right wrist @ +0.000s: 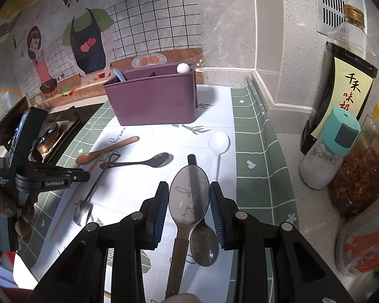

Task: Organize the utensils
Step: 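Raise the spoon and chopstick over the purple holder and release both inside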

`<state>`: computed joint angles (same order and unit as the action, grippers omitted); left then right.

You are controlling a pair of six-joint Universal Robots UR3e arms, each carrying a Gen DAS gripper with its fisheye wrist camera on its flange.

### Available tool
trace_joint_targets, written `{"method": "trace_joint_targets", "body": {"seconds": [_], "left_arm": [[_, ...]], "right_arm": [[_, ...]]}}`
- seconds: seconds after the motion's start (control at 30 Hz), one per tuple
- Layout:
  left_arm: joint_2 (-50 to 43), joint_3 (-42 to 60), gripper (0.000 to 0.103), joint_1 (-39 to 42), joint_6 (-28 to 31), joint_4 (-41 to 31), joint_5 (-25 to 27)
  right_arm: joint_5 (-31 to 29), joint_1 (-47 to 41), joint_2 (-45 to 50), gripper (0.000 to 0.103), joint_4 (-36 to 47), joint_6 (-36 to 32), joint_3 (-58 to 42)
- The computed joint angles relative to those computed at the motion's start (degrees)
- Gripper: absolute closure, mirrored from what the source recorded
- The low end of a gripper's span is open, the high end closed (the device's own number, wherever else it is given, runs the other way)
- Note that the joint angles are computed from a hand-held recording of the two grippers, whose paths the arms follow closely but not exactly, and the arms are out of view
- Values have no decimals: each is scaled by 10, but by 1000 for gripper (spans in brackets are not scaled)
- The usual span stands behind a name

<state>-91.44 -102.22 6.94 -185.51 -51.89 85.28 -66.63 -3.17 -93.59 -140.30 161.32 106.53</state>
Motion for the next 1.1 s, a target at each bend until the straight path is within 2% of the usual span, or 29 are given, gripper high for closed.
{"method": "trace_joint_targets", "body": {"seconds": [0.13, 0.3, 0.47, 0.53, 0.57, 0.6, 0.73, 0.9, 1.1], "left_arm": [[-9, 5, 76, 1, 12, -2, -12], [-29, 22, 74, -3, 14, 7, -16], [-56, 50, 81, -15, -5, 10, 11], [-61, 54, 83, -11, -10, 9, 7], [-65, 59, 86, -9, -13, 8, 5], [-66, 60, 98, -5, -17, 7, 1], [-17, 20, 98, 17, -35, 26, -47], [99, -35, 98, 31, -56, 57, -87], [155, -44, 98, 28, -57, 73, -71]], "right_arm": [[3, -2, 1, 73, 4, 1, 2], [3, -2, 3, 73, 3, 0, 4], [2, -6, 5, 73, 1, -3, 3], [1, -7, 5, 73, 1, -3, 1], [1, -8, 4, 73, 0, -4, -1], [3, -10, 3, 73, 0, -5, -2], [18, -22, -7, 73, 3, -6, -10], [56, -45, -10, 73, 24, -1, -28], [56, -33, 11, 73, 20, 10, -54]]}}
